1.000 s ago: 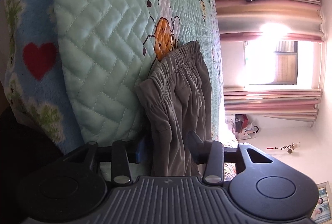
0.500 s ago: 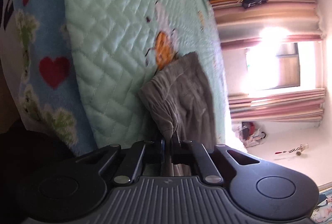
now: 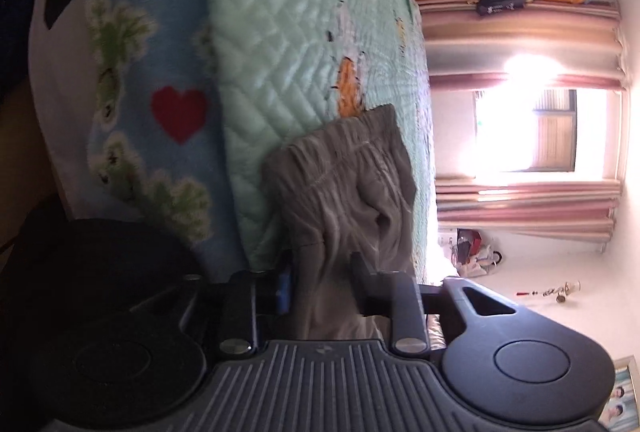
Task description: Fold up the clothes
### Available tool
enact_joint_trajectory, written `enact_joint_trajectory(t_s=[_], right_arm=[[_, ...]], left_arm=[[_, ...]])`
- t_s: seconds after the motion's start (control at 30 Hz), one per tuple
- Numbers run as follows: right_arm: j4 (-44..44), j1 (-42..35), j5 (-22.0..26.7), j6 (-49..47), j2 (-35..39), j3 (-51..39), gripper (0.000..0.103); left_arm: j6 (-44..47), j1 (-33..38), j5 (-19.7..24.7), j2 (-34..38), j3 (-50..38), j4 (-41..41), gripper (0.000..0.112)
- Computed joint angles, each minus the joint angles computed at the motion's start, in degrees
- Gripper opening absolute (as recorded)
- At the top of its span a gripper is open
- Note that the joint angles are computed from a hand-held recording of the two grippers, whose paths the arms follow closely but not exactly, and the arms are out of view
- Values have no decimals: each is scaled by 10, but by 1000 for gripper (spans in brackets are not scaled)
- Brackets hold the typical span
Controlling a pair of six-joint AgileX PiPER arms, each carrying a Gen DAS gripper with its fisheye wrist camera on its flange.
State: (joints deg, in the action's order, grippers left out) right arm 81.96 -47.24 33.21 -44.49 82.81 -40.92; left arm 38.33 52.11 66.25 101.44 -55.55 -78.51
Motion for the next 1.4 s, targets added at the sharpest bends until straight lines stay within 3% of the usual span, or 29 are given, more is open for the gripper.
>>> enact_joint_trajectory(t_s=[0.07, 0.13, 0.2, 0.3, 0.37, 0.5, 0.7, 0.83, 1.0, 1.03, 1.07, 1.1, 1.17, 1.3, 1.4], right_arm=[[-109, 29, -115, 109, -40, -5, 43], [-145, 31, -171, 175, -66, -1, 44], [-99, 23, -153, 149, -91, -10, 44], [25, 58, -92, 10, -86, -39, 48], [51, 93, -6, -13, -41, -89, 57], [72, 198, 98, 11, 81, -184, 58], [41, 344, 94, 159, 281, -363, 58], [2, 396, 72, 261, 360, -449, 58], [53, 431, -7, 240, 369, -455, 57], [56, 434, -16, 232, 369, -455, 46], [39, 434, -20, 244, 360, -444, 11], [22, 435, -24, 256, 351, -434, 4], [4, 436, -33, 263, 330, -406, 2], [98, 439, -59, 159, 260, -289, 2], [173, 417, -12, 98, 291, -284, 3]], left_arm=[[-2, -1, 0, -1, -6, 1, 51], [-4, 2, 0, -1, -7, 0, 53], [1, 4, -4, 3, 0, -8, 53], [8, -1, -8, 4, 6, -20, 53], [11, -2, -7, 3, 8, -20, 53], [15, 0, -6, 5, 11, -24, 54], [35, 2, 3, 9, 15, -24, 54], [39, -5, -1, 7, 17, -27, 54], [40, -7, 3, 17, 12, -33, 54], [40, -7, 3, 17, 12, -35, 54], [40, -9, 3, 18, 12, -37, 54], [40, -9, 4, 18, 12, -39, 54], [43, -8, 7, 18, 15, -41, 54], [49, -9, 10, 22, 15, -45, 53], [49, -13, 9, 22, 15, -46, 53]])
